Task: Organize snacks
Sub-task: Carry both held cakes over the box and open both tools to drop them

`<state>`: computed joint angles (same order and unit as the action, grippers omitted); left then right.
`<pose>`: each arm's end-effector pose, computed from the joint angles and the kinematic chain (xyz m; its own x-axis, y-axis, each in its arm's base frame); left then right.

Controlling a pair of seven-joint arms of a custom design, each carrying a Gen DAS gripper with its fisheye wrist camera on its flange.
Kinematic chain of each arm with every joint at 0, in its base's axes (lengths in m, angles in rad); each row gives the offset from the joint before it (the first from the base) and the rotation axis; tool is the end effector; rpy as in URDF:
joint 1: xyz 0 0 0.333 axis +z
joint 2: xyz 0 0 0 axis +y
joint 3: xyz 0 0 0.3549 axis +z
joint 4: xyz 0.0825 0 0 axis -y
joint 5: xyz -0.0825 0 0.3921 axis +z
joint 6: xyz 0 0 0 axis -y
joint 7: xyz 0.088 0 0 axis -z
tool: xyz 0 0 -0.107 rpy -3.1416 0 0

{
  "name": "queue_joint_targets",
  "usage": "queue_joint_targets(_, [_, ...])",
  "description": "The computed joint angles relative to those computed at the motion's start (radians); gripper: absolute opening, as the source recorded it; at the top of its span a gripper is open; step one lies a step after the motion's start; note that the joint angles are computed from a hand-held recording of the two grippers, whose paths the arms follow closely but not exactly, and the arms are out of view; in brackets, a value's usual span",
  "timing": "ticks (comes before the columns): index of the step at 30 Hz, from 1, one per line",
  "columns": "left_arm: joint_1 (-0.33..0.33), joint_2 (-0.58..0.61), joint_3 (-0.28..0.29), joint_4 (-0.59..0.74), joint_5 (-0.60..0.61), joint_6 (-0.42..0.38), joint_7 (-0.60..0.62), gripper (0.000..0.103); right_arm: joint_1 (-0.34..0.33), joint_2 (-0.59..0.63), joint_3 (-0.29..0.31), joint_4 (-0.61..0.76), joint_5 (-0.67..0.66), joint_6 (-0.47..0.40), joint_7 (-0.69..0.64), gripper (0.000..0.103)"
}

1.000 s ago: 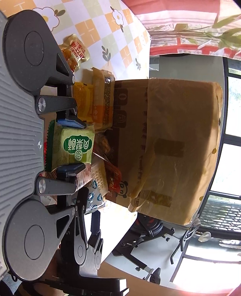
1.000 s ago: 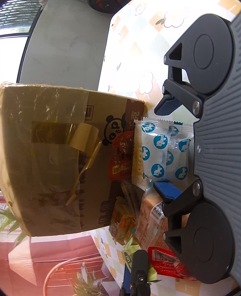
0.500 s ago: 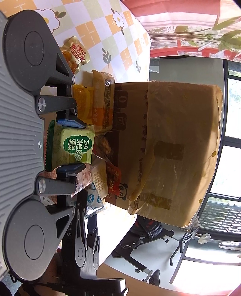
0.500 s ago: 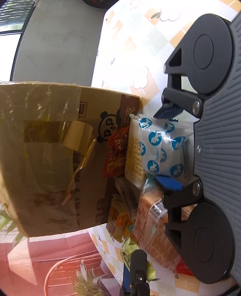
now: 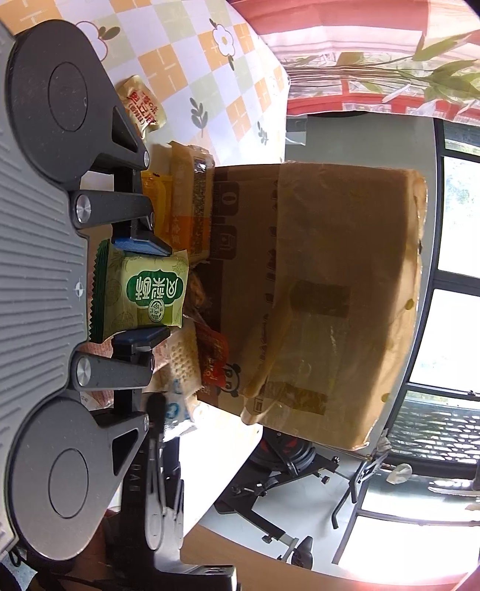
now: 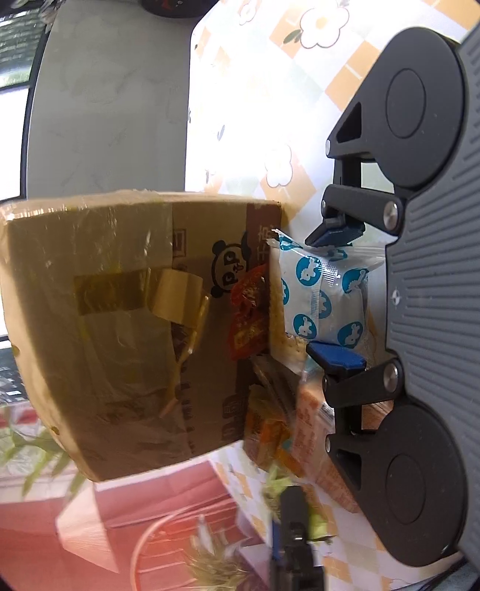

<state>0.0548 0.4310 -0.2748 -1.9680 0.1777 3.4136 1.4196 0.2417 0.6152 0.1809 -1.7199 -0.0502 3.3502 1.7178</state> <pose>0.6689 -0.1437 0.4165 -0.2431 -0.9625 0.1206 -0.5234 0.0254 -0.8517 0.6930 0.2846 0.3877 0.3338 -0.9229 -0.1917 -0.5510 -0.0261 -0.8341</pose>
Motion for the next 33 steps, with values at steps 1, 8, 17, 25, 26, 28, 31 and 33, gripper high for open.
queue_joint_targets(1, [0.015, 0.0, -0.016, -0.001, 0.009, 0.002, -0.003, 0.042, 0.005, -0.011, -0.006, -0.013, 0.007, 0.0, 0.005, 0.056])
queue_joint_targets(8, [0.067, -0.013, -0.062, -0.001, 0.075, 0.038, -0.027, 0.042, 0.002, -0.081, -0.006, -0.078, 0.014, 0.077, 0.046, 0.056])
queue_joint_targets(17, [0.098, -0.001, -0.077, 0.144, 0.17, 0.069, -0.086, 0.042, -0.002, -0.119, -0.016, -0.008, -0.064, 0.113, 0.024, 0.056])
queue_joint_targets(25, [0.156, 0.179, -0.256, 0.513, 0.216, -0.129, 0.009, 0.042, 0.033, -0.048, -0.079, 0.247, -0.056, 0.014, -0.048, 0.056])
queue_joint_targets(26, [0.157, 0.209, -0.283, 0.564, 0.213, -0.167, 0.038, 0.042, 0.037, -0.032, -0.085, 0.287, -0.051, -0.005, -0.059, 0.056])
queue_joint_targets(28, [0.145, 0.262, -0.318, 0.655, 0.196, -0.237, 0.09, 0.042, 0.052, 0.01, -0.109, 0.37, -0.04, -0.036, -0.081, 0.056])
queue_joint_targets(31, [0.095, 0.336, -0.32, 0.807, 0.155, -0.347, 0.142, 0.042, 0.124, 0.073, -0.214, 0.478, 0.004, -0.057, -0.082, 0.056])
queue_joint_targets(33, [0.044, 0.373, -0.276, 0.897, 0.13, -0.399, 0.145, 0.042, 0.121, 0.106, -0.208, 0.529, 0.014, -0.071, -0.089, 0.056])
